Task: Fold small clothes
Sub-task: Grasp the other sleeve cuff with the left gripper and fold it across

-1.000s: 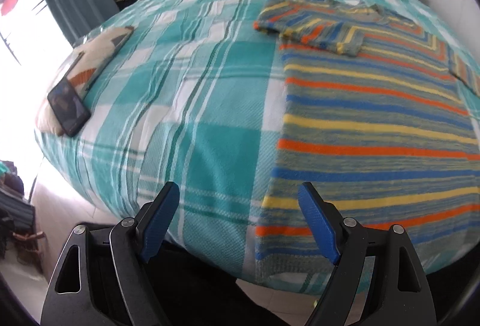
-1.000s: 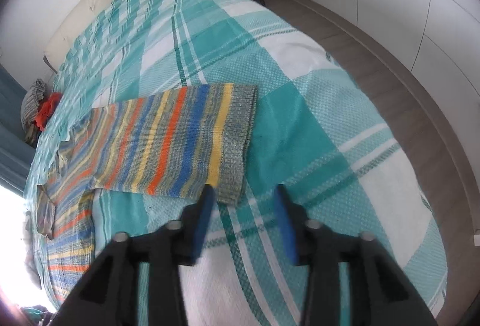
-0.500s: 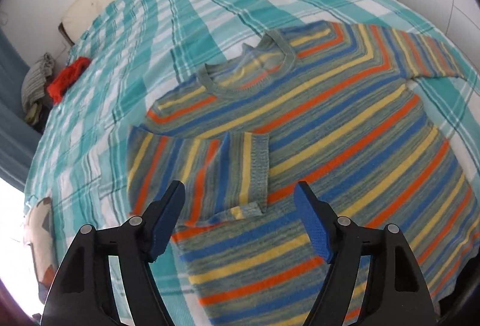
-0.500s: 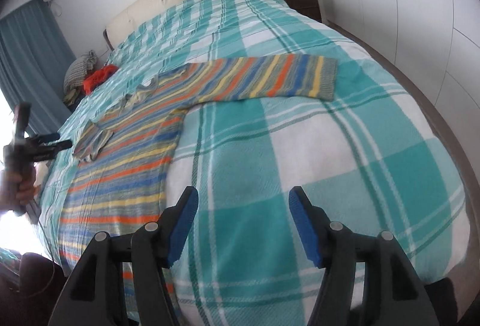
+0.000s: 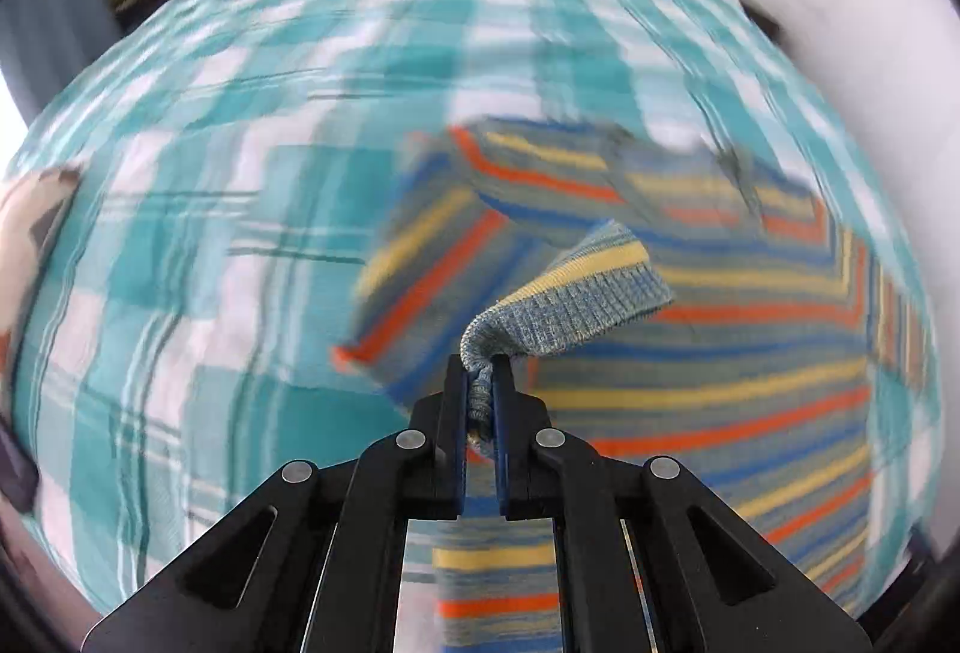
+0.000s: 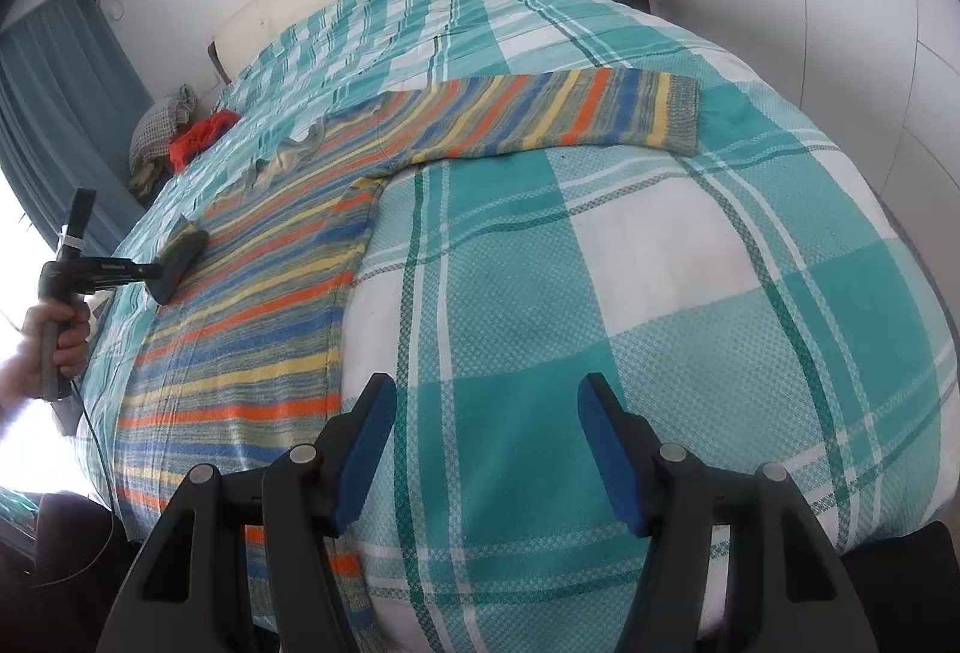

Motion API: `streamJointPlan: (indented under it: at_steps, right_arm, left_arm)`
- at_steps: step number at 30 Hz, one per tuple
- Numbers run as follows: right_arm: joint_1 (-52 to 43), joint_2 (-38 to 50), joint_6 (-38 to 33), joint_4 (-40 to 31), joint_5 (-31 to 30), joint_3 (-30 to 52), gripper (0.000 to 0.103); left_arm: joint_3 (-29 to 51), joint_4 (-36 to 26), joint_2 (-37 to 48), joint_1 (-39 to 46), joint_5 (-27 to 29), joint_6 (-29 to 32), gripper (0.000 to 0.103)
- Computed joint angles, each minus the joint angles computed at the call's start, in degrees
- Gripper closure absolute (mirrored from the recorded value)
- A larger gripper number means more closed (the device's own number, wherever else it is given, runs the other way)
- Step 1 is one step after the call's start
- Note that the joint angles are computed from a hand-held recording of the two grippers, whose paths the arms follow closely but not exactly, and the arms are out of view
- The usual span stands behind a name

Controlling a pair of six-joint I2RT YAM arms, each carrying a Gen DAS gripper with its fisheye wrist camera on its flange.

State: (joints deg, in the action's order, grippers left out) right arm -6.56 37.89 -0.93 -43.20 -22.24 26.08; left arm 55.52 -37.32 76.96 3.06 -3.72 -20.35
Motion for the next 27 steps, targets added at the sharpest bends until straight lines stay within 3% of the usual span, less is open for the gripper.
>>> streamJointPlan:
  at_steps: [3,6,14,20,27]
  right_arm:
    - [-0.3,-0.5,-0.2,-0.1,-0.1,-0.2,0.04]
    - [1.9,0.2,0.8,0.9,1.3,-0.5,0.04]
    - [12.6,0.4,4.0,2.7,8.7,-1.7,0.04]
    - [13.8,2.1,4.2,3.7,9.7,-2.3,0.04]
    - [12.2,3.5,3.5,4.5,8.3,-2.5,0.04]
  left_arm:
    - [-0.9,-1.1,-2.1,18.3,4.1,-3.4,0.098]
    - [-1.7,-1.2,0.6,29.3,4.4,-2.2,0.098]
    - [-10.1,5.1,2.3,33.9,3.8,0.8,0.099]
    - [-12.9,7.7,2.9,32.8,1.6,1.7,0.099]
    - [-13.2,8.5,3.3,41.5,12.8,1.3,0.097]
